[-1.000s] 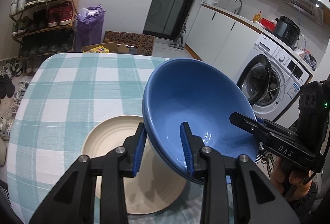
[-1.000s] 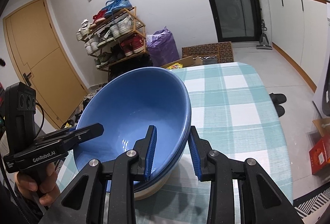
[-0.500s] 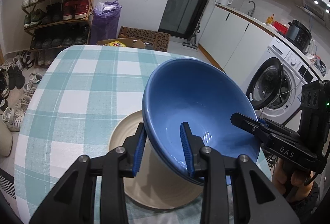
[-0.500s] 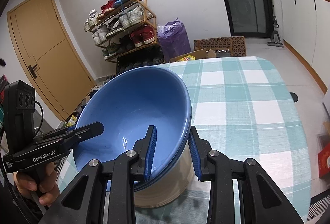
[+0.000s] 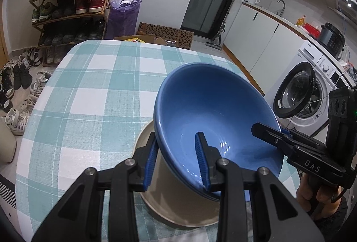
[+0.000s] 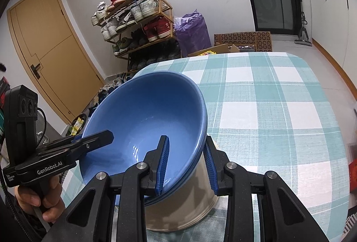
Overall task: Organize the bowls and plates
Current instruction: 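Lift the bowl stack with both grippers and carry it over the cream plates, then lower the bowl stack onto the cream plate stack with both grippers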
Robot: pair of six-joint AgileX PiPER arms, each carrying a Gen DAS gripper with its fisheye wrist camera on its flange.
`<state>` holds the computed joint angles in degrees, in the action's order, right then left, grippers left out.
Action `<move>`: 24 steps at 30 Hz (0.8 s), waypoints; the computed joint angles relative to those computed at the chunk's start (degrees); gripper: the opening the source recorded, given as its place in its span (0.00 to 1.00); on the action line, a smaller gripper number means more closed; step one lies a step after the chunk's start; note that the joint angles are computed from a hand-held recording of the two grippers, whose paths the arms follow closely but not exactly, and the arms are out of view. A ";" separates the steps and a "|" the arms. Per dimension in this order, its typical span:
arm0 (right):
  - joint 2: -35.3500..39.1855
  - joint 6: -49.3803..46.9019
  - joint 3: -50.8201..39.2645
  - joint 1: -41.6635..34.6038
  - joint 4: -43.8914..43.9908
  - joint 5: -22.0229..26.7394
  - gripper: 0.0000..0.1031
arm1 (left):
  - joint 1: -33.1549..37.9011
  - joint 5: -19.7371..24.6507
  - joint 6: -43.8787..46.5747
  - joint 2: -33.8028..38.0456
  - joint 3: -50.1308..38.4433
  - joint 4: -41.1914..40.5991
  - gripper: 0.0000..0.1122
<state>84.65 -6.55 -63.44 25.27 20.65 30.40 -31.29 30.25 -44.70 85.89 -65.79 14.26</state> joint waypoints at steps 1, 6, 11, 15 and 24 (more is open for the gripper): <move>0.23 -0.06 -0.03 -0.01 0.13 -0.07 0.31 | 0.17 -0.08 0.30 0.11 0.08 -0.32 0.28; 0.94 -0.07 -0.20 -0.07 0.21 -0.12 0.31 | 0.34 -0.27 0.18 0.68 0.27 -0.08 0.28; 2.10 -0.01 -0.59 -0.12 0.10 -0.15 0.31 | 0.75 -0.60 0.55 1.61 0.14 -0.69 0.28; 3.00 -1.14 -1.24 -0.92 1.67 0.27 0.31 | 1.08 -1.11 0.78 2.53 -0.21 -0.38 0.28; 3.50 -1.14 -1.56 -1.01 1.64 0.08 0.31 | 1.60 -1.67 1.01 3.39 -0.75 0.07 0.28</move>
<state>88.14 -7.69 -65.00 24.26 22.29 30.47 -29.69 28.58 -43.69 89.29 -66.53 14.34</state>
